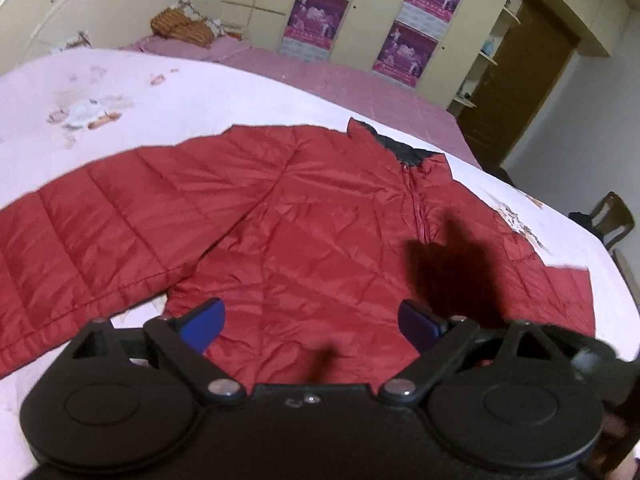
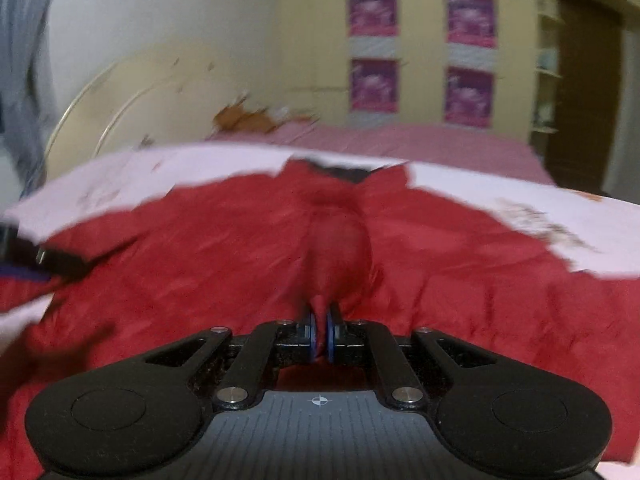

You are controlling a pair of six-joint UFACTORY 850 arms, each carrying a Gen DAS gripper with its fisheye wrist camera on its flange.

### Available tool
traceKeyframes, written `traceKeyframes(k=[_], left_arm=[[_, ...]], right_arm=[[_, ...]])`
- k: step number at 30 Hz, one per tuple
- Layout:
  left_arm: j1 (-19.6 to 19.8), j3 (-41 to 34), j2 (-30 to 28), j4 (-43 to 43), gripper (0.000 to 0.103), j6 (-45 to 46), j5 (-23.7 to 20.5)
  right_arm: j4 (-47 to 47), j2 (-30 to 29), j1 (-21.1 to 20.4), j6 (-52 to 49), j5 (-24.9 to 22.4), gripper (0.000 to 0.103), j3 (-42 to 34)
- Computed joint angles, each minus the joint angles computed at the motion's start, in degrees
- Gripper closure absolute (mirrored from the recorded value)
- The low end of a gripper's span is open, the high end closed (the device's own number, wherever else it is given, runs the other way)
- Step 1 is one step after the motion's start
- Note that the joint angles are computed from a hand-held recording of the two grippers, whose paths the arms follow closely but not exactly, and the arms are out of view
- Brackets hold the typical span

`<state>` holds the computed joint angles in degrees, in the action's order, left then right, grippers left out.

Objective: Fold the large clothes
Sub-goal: 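Fold the held sleeve across the jacket body with the right tool while the left tool grasps the other cuff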

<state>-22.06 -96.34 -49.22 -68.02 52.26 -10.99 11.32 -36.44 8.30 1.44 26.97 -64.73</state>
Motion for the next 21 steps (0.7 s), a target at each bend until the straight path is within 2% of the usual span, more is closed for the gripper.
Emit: traceKeyframes(k=[3, 5, 7, 8, 9, 10, 12, 13, 15, 16, 18, 21], left_arm=[[1.1, -2.4, -2.0, 0.2, 0.010, 0.6, -4.2], [1.7, -4.2, -3.3, 0.6, 0.010, 0.7, -6.6], [2.2, -5.9, -4.6, -0.6, 0.010, 2.1, -9.3], [2.3, -6.7, -5.2, -1.0, 0.009, 2.7, -10.5], [2.3, -8.2, -6.2, -1.1, 0.010, 3.0, -11.9], [2.3, -9.3, -7.0, -1.5, 0.010, 3.4, -13.0], [2.0, -12.5, -8.9, -1.1, 0.010, 3.1, -15.3], [1.8, -13.8, -9.7, -0.7, 0.010, 2.8, -16.2], [1.2, -17.4, -12.0, 1.9, 0.011, 0.2, -17.6], [0.8, -19.8, -13.5, 4.2, 0.014, -2.5, -18.5], [0.3, -24.5, -16.4, 7.8, 0.022, -6.8, -20.4], [-1.1, -30.5, -20.1, 15.6, 0.048, -13.1, -20.8]], right_arm=[[2.9, -3.0, 2.1, -2.9, -3.6, 0.098, -3.9], [5.9, -4.1, 3.2, -5.4, -4.1, 0.098, -5.5], [10.4, -5.4, 3.6, -11.7, -5.0, 0.078, -7.5], [11.8, -5.1, 4.0, -13.4, -3.7, 0.050, -7.1], [13.9, -4.8, 4.4, -15.2, -1.1, 0.027, -6.6], [15.2, -4.4, 4.7, -16.4, 1.0, 0.025, -6.1], [16.3, -2.7, 4.5, -15.9, 2.9, 0.026, -4.1], [17.0, -1.9, 4.2, -15.0, 4.0, 0.031, -3.1], [22.0, -0.1, 3.1, -15.5, 4.7, 0.063, -1.5], [24.3, 0.9, 2.7, -14.8, 5.7, 0.067, -0.2], [27.8, 2.6, 1.2, -12.0, 6.7, 0.080, 2.1], [32.1, 4.8, -0.8, -10.1, 7.3, 0.080, 5.3]])
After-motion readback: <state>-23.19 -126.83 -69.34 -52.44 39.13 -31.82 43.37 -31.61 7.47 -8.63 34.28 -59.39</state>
